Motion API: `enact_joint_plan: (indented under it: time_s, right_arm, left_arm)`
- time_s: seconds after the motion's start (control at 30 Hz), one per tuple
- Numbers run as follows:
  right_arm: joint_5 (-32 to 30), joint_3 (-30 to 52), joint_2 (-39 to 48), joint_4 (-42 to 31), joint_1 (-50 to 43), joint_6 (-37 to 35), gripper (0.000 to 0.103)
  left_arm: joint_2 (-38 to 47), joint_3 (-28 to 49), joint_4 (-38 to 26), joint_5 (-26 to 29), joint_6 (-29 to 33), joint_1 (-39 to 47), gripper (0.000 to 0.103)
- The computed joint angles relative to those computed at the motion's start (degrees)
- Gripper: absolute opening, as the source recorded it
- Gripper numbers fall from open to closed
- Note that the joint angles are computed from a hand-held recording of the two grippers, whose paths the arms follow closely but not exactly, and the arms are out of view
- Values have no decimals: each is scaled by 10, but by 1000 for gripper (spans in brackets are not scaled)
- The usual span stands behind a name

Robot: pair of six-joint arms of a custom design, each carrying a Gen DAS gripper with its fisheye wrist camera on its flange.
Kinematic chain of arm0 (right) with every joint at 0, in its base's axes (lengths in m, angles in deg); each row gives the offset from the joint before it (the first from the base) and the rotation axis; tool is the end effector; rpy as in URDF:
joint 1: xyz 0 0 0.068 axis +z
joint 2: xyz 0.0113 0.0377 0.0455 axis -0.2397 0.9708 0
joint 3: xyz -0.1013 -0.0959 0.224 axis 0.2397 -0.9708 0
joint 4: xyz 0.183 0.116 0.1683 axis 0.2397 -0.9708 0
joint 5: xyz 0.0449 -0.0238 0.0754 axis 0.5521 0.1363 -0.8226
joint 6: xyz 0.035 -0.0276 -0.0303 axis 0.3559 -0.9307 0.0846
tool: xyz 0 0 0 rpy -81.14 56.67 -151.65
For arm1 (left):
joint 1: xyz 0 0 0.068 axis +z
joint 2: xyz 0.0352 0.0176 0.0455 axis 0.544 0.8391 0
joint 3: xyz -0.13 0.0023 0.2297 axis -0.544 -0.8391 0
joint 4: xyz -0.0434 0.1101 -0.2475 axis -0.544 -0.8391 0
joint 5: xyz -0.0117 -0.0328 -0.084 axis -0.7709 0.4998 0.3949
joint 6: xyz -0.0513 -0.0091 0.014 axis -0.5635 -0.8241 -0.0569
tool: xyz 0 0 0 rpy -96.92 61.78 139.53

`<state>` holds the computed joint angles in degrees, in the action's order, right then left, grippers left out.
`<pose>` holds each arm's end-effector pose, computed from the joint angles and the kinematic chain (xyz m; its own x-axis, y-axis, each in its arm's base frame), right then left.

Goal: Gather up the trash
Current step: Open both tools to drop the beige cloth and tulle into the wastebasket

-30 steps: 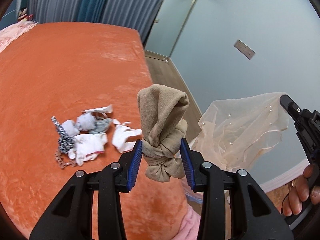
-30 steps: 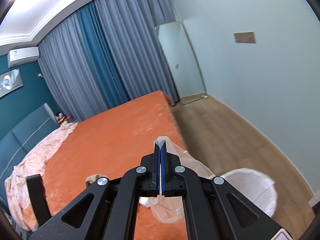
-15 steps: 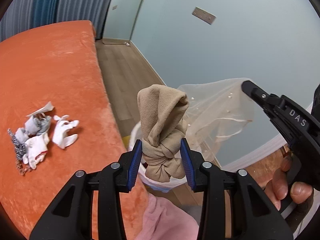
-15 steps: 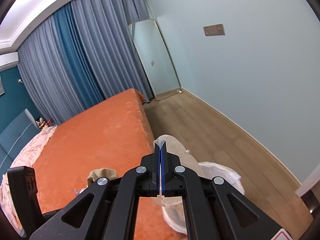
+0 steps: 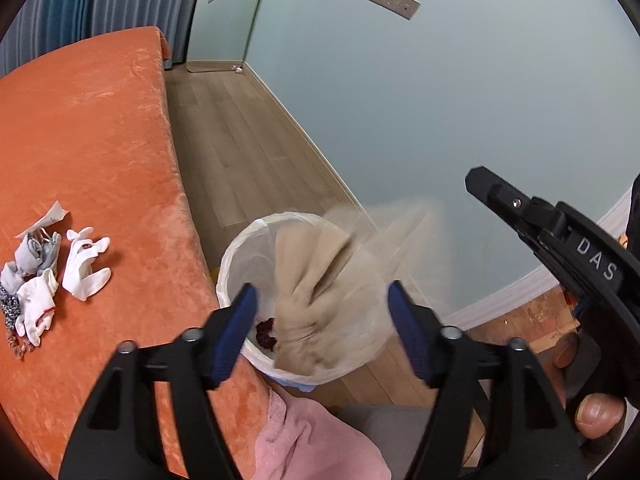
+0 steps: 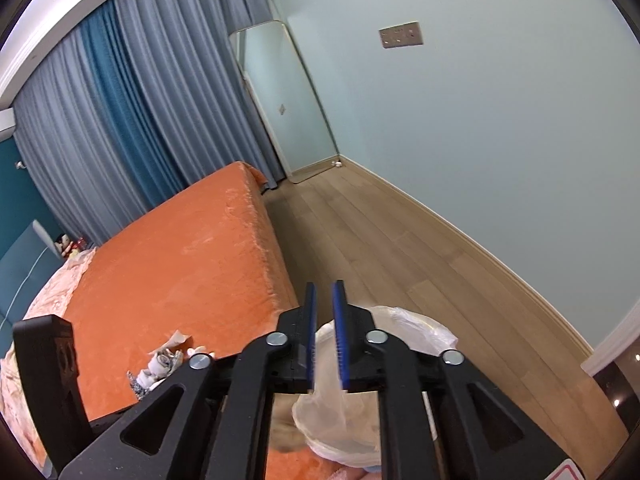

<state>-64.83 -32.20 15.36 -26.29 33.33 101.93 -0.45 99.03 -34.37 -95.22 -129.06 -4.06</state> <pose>0.2175 0.2198 0.2552 -0.6670 0.0797 -0.7408 -0.2115 0.9331 0.2908 0.1954 -0.1406 0.2068 -0.7849 -0.2650 -0.5601 -0.0410 0.9241 -0.3798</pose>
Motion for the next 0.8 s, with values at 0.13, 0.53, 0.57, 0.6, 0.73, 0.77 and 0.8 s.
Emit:
enact_joint_plan:
  time_s: [0.13, 0.53, 0.57, 0.6, 0.73, 0.77, 0.8]
  right_arm:
    - [9, -10, -12, -2, 7, 9, 29]
    - [35, 4, 4, -10, 55, 19, 42]
    - [35, 6, 7, -11, 60, 20, 43]
    - [35, 10, 11, -11, 64, 21, 43]
    - [46, 21, 29, -15, 92, 29, 43]
    - [49, 23, 34, -14, 98, 30, 43]
    - [51, 26, 39, -15, 105, 33, 43]
  left_arm:
    - [-1, 3, -4, -2, 2, 0, 66]
    - [-93, -27, -70, -40, 11, 16, 66]
    - [-108, -32, -79, -43, 12, 20, 66]
    - [-116, -35, -86, -45, 12, 23, 66]
    - [-159, -50, -114, -50, 18, 40, 66]
    - [-166, -52, -120, -52, 17, 41, 66]
    - [-178, -57, -128, -52, 19, 47, 66]
